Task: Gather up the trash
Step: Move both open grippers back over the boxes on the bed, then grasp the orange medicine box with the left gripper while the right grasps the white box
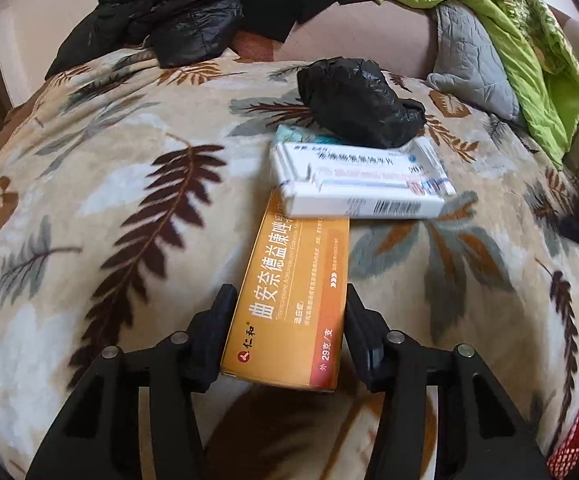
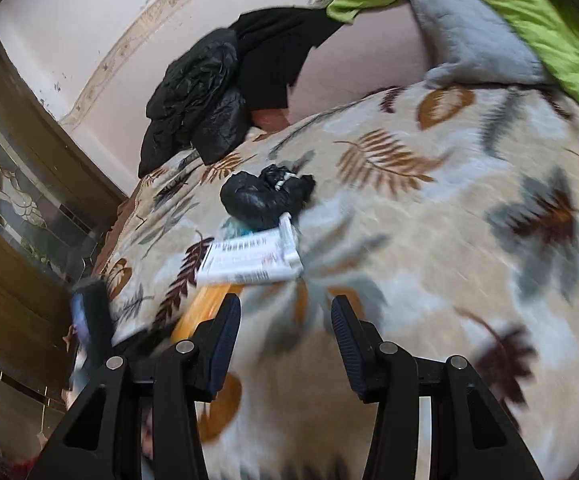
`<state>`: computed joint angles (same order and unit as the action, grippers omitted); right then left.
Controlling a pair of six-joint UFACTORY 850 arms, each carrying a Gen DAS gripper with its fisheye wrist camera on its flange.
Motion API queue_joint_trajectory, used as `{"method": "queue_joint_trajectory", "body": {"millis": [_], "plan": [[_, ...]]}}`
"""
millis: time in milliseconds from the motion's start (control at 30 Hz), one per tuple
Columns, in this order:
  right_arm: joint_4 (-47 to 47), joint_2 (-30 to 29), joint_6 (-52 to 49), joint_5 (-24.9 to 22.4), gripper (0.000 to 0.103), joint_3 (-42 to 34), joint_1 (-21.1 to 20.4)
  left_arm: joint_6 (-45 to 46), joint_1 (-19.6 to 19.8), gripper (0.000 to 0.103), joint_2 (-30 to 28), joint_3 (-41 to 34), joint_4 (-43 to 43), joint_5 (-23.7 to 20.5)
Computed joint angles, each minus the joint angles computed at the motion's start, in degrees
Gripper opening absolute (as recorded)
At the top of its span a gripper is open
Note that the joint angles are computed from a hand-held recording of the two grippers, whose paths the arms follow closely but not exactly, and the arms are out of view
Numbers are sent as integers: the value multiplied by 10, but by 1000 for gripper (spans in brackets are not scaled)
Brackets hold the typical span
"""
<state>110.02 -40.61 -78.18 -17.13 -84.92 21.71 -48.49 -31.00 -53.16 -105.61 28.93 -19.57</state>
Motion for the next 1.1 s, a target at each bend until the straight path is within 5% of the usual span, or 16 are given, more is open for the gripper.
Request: {"method": "queue_joint_trajectory", "body": {"millis": [200,300,367,567,667,800,867,933,1000,1100], "plan": [[-214,-124,251,-8,50,-166,2,-57,6,51,67,104,53,34],[-266,-160,306,-21,19,-215,2,-137,7,51,96,151,116,47],[-233,-149,276,-12,10,-197,6,-187,6,51,107,170,158,53],[-10,-40,57,31,9,-36,28,-334,-3,51,122,198,282,50],[42,14,40,30,9,50,35,-358,-7,51,133,213,300,53],[-43,69,109,-13,15,130,39,-427,-8,51,150,239,346,64],[-122,86,163,-61,43,152,33,-453,-4,51,154,246,363,74],[-140,105,143,-87,49,173,28,-485,-1,51,156,251,386,80],[-161,127,116,-45,49,182,32,-496,2,51,156,254,391,88],[-180,123,89,-1,67,163,34,-527,0,51,157,255,418,87]]}}
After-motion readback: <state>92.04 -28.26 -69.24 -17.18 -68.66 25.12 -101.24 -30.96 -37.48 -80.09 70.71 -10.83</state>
